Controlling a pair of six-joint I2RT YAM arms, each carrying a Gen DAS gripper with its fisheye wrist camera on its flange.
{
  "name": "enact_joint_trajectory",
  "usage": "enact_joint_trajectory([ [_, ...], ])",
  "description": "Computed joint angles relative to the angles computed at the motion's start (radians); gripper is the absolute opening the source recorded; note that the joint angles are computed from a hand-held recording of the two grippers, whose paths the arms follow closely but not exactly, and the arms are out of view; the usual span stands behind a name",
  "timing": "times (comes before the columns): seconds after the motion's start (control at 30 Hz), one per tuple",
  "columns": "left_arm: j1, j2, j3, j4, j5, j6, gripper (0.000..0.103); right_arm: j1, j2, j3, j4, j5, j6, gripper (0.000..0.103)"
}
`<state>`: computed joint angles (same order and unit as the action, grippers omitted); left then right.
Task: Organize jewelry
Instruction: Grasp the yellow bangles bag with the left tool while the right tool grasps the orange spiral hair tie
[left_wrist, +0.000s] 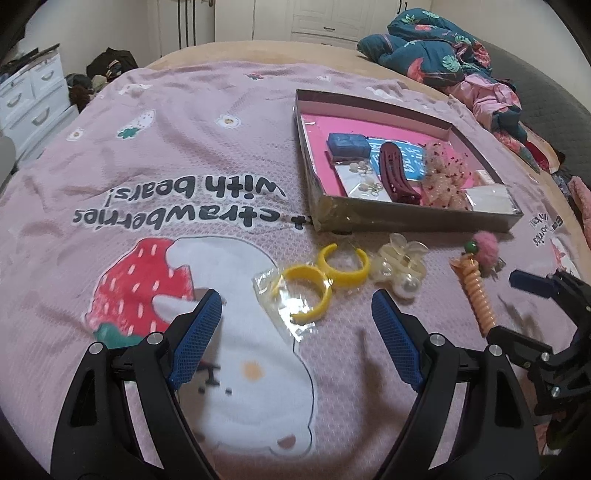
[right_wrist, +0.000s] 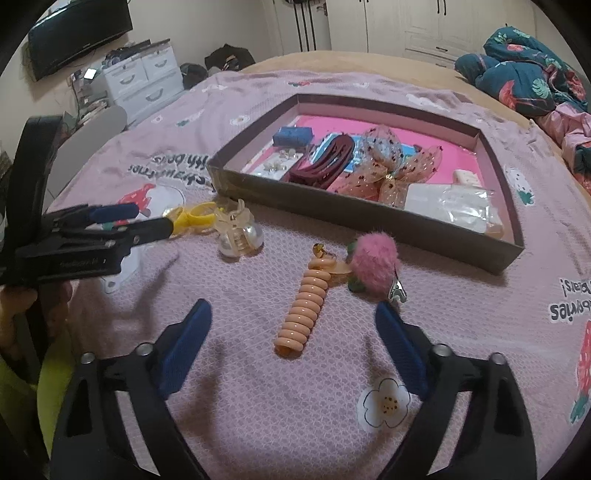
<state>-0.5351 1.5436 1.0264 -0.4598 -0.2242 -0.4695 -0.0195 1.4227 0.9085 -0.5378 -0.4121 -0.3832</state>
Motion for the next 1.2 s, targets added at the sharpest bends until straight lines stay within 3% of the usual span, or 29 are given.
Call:
enact_joint_trajectory([
  [0.2, 0.026, 0.059, 0.029, 0.016, 0.047, 0.036, 0.076, 0.006, 0.057, 0.021, 0.002, 0.007, 0.006, 0.073],
  [0.47, 0.044, 0.115, 0.073, 0.015, 0.098, 0.086, 0.076, 0.022, 0.095, 0.031, 0.015, 0.017, 0.013, 0.070],
  [0.77, 0.061, 0.179, 0.120, 0.012, 0.142, 0.135, 0.074, 0.042, 0.130, 0.041, 0.051, 0.032, 0.030, 0.054],
  [0.87, 0.058, 0.190, 0.126, 0.015, 0.148, 0.145, 0.069, 0.048, 0.130, 0.038, 0.062, 0.036, 0.028, 0.045],
  [1.03, 0.054, 0.192, 0.126, 0.016, 0.146, 0.151, 0.061, 0.059, 0.130, 0.036, 0.054, 0.016, 0.010, 0.021],
  [1.17, 0.041, 0.189, 0.125, 0.012, 0.130, 0.148, 0.058, 0.069, 0.120, 0.035, 0.040, 0.009, -0.003, 0.018],
  [1.2, 0.038, 0.183, 0.121, 0.015, 0.129, 0.148, 0.048, 0.069, 0.118, 0.034, 0.036, 0.006, -0.004, 0.017],
])
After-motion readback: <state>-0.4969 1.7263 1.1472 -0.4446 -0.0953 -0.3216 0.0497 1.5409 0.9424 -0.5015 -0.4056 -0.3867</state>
